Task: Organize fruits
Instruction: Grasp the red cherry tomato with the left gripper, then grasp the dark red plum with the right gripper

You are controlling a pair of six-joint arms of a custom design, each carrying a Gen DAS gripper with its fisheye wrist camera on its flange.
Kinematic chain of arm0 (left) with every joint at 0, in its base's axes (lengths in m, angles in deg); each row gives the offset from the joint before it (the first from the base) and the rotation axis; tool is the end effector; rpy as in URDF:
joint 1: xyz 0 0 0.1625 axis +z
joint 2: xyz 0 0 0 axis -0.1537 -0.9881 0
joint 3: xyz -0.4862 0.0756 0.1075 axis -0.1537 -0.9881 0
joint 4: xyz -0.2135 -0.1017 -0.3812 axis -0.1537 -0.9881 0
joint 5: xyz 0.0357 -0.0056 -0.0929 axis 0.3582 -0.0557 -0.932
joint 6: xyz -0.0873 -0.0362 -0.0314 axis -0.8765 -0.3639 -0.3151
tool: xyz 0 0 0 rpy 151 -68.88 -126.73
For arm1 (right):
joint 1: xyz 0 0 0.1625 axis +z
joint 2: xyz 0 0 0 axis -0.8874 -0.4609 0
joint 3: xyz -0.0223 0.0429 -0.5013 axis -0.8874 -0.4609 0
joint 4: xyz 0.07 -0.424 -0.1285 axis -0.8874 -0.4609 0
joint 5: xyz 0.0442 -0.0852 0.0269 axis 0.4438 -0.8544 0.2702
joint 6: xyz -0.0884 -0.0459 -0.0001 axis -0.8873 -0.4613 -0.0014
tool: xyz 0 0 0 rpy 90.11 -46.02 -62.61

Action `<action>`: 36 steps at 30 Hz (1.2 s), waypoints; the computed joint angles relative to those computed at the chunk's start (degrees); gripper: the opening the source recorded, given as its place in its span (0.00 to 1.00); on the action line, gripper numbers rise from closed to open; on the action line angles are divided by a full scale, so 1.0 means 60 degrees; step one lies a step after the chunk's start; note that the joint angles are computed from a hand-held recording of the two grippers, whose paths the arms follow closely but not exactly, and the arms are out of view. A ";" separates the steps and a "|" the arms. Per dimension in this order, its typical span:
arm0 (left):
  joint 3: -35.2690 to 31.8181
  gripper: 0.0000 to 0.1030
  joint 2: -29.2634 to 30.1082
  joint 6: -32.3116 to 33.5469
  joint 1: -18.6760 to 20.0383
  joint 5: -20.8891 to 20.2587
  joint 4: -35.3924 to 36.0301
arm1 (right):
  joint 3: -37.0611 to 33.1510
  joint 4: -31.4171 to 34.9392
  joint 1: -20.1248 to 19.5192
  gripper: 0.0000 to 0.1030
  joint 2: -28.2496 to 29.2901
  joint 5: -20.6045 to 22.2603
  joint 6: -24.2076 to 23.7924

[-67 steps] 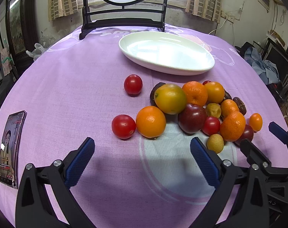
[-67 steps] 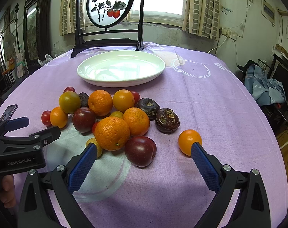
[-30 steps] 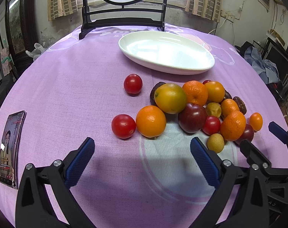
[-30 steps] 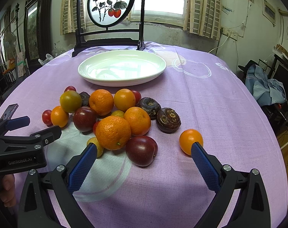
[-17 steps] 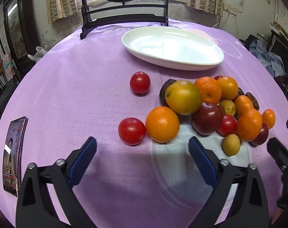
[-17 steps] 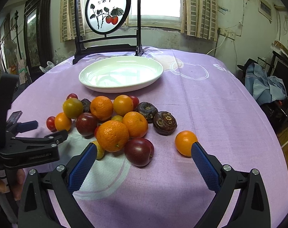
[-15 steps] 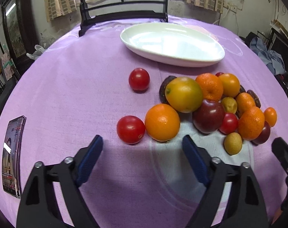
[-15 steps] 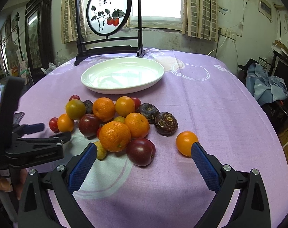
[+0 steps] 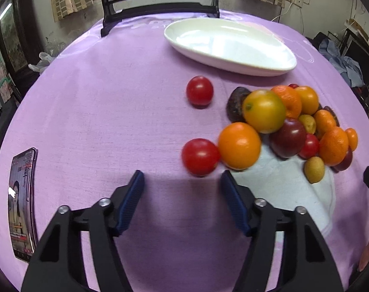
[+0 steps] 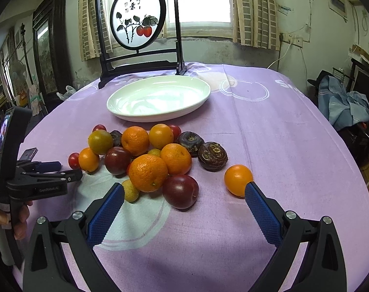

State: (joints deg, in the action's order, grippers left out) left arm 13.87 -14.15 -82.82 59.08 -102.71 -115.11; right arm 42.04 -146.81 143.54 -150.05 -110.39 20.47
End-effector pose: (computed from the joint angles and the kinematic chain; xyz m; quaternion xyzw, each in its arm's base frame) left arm -0.3220 -0.7107 -0.0529 0.1872 0.8949 -0.2130 0.3447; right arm 0.0054 -0.5964 0.3099 0.1388 -0.8493 0.3808 0.3383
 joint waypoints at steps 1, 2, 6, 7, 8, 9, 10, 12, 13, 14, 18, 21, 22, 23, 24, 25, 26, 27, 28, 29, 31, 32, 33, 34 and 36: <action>-0.0018 0.61 0.0013 0.0083 0.0012 0.0026 -0.0100 | -0.0018 0.0009 0.0014 0.97 0.0022 -0.0045 -0.0026; -0.0092 0.61 0.0053 0.0202 0.0027 0.0075 -0.0078 | -0.0029 0.0014 0.0026 0.97 0.0046 -0.0110 -0.0061; -0.0323 0.52 0.0239 0.1064 0.0091 0.0098 -0.0531 | -0.0092 0.0114 0.0044 0.97 0.0076 -0.0204 -0.0056; -0.0327 0.38 0.0266 0.1348 0.0113 -0.0053 -0.0774 | -0.0090 0.0112 0.0040 0.97 0.0071 -0.0192 -0.0052; -0.0344 0.30 0.0260 0.1637 0.0157 -0.0432 -0.0945 | -0.0095 0.0104 0.0038 0.97 0.0073 -0.0196 -0.0050; -0.0387 0.29 0.0292 0.1719 0.0152 -0.0455 -0.0968 | -0.0108 0.0099 0.0037 0.97 0.0085 -0.0218 -0.0050; -0.0440 0.29 0.0342 0.1782 0.0152 -0.0414 -0.1025 | -0.0118 0.0099 0.0036 0.97 0.0094 -0.0235 -0.0049; -0.0460 0.29 0.0402 0.2009 0.0181 -0.0471 -0.1307 | -0.0153 0.0108 0.0024 0.97 0.0108 -0.0278 -0.0017; -0.0440 0.29 0.0390 0.2010 0.0187 -0.0524 -0.1337 | -0.0173 0.0120 0.0015 0.97 0.0107 -0.0278 0.0003; -0.0421 0.29 0.0366 0.1965 0.0196 -0.0570 -0.1332 | -0.0185 0.0103 0.0004 0.97 0.0113 -0.0275 0.0019; -0.0142 0.29 0.0126 0.1386 0.0141 -0.0684 -0.1155 | -0.0257 0.0183 -0.0083 0.97 0.0045 -0.0212 0.0210; 0.0441 0.29 -0.0191 0.1261 0.0007 -0.0908 -0.1707 | -0.0250 0.0529 -0.0219 0.97 -0.0170 0.0017 0.0510; 0.0642 0.29 -0.0299 0.1239 -0.0035 -0.1047 -0.1915 | -0.0236 0.0696 -0.0256 0.97 -0.0247 0.0048 0.0538; 0.0801 0.29 -0.0374 0.1227 -0.0072 -0.1145 -0.2064 | -0.0226 0.0873 -0.0282 0.97 -0.0317 0.0067 0.0538; 0.0943 0.29 -0.0432 0.1245 -0.0112 -0.1232 -0.2220 | -0.0192 0.1053 -0.0306 0.97 -0.0397 0.0048 0.0432; 0.1068 0.29 -0.0476 0.1265 -0.0142 -0.1318 -0.2366 | -0.0171 0.1090 -0.0305 0.97 -0.0416 0.0002 0.0329; 0.1172 0.29 -0.0512 0.1253 -0.0166 -0.1450 -0.2465 | -0.0143 0.1125 -0.0305 0.97 -0.0429 -0.0080 0.0188; 0.1235 0.29 -0.0539 0.1213 -0.0178 -0.1570 -0.2486 | -0.0129 0.1216 -0.0294 0.97 -0.0430 -0.0254 0.0026; 0.1279 0.29 -0.0553 0.1177 -0.0182 -0.1668 -0.2485 | -0.0144 0.1339 -0.0283 0.97 -0.0434 -0.0375 -0.0022; 0.1285 0.29 -0.0545 0.1175 -0.0187 -0.1734 -0.2469 | -0.0169 0.1512 -0.0287 0.97 -0.0451 -0.0446 -0.0018; 0.1281 0.29 -0.0503 0.1210 -0.0207 -0.1759 -0.2460 | -0.0279 0.2146 -0.0293 0.97 -0.0500 -0.0469 0.0095; 0.1266 0.29 -0.0485 0.1203 -0.0210 -0.1786 -0.2414 | -0.0337 0.2410 -0.0269 0.97 -0.0498 -0.0470 0.0122; 0.1256 0.29 -0.0484 0.1179 -0.0204 -0.1834 -0.2356 | -0.0439 0.2772 -0.0237 0.96 -0.0465 -0.0452 0.0068; 0.1265 0.29 -0.0492 0.1152 -0.0203 -0.1884 -0.2325 | -0.0514 0.3010 -0.0206 0.93 -0.0426 -0.0465 -0.0018; 0.1315 0.29 -0.0516 0.1138 -0.0218 -0.1877 -0.2367 | -0.0806 0.3700 -0.0120 0.85 -0.0268 -0.0616 -0.0174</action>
State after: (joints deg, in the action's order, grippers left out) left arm 21.76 -17.25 -75.99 57.77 -113.97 -129.31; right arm 37.20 -124.61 142.82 -151.65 -114.08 19.43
